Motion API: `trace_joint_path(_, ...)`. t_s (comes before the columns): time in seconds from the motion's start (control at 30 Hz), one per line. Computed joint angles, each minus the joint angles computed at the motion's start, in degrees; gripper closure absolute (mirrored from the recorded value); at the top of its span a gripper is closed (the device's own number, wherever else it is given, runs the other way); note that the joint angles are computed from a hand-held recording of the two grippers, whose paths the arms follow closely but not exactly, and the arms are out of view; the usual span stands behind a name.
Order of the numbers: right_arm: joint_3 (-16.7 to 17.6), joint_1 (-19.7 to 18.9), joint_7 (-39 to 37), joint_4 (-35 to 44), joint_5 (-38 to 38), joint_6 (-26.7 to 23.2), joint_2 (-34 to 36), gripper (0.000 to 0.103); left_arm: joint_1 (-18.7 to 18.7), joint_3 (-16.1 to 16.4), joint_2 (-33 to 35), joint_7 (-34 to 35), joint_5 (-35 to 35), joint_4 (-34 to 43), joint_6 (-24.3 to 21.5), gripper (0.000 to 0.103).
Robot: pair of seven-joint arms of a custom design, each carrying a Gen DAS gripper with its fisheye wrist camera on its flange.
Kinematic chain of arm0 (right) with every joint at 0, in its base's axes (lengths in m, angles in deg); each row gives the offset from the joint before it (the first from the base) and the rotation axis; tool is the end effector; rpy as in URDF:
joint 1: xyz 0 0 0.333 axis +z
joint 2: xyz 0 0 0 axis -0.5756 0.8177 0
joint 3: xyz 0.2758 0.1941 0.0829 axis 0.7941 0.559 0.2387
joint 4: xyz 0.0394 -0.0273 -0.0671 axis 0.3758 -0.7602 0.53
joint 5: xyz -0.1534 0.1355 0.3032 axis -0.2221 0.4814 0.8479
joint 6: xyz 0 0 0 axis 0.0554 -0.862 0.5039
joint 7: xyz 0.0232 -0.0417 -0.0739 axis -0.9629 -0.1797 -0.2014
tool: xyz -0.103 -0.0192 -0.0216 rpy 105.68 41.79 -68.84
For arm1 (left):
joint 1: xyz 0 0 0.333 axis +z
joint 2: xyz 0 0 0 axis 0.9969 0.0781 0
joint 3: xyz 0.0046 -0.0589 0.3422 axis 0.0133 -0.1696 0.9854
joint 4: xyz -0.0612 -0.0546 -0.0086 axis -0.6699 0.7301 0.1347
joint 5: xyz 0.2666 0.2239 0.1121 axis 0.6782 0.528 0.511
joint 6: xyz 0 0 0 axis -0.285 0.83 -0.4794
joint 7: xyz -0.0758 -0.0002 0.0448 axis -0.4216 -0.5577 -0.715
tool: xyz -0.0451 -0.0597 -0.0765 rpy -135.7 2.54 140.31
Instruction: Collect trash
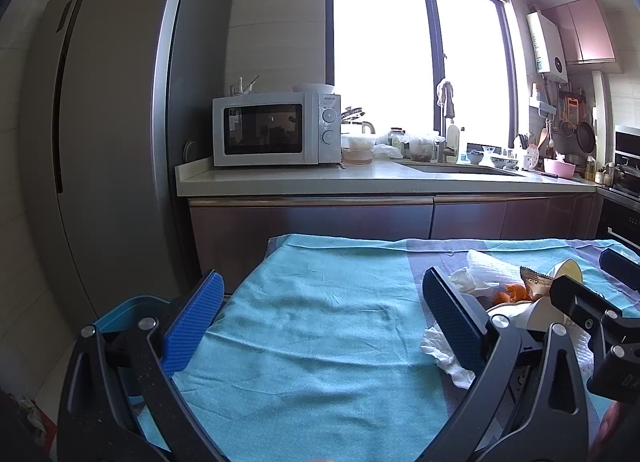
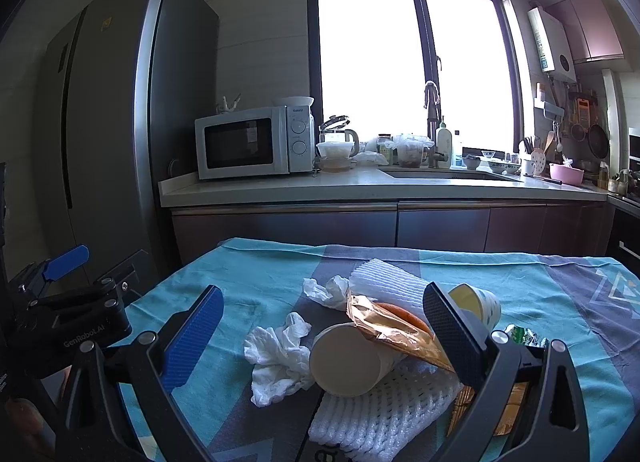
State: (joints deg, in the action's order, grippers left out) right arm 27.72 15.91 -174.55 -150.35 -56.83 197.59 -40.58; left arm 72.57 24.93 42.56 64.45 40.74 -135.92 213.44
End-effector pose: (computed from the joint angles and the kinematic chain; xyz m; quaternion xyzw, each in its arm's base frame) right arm 0.5477 0.4902 0.4462 -0.3879 0.7030 -0.5075 0.3126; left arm 0.7062 -0.3630 0.4388 -0.3562 0.7064 -0.5427 0.2821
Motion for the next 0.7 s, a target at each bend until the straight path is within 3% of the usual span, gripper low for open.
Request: trace_joint_path(0.7,-0.51,0.78,0.76,0.69,-1.08,-1.36,0.67,0.007,1.86,-2.03,0.03,-1.93,3.83,-2.14,2.96,0.005)
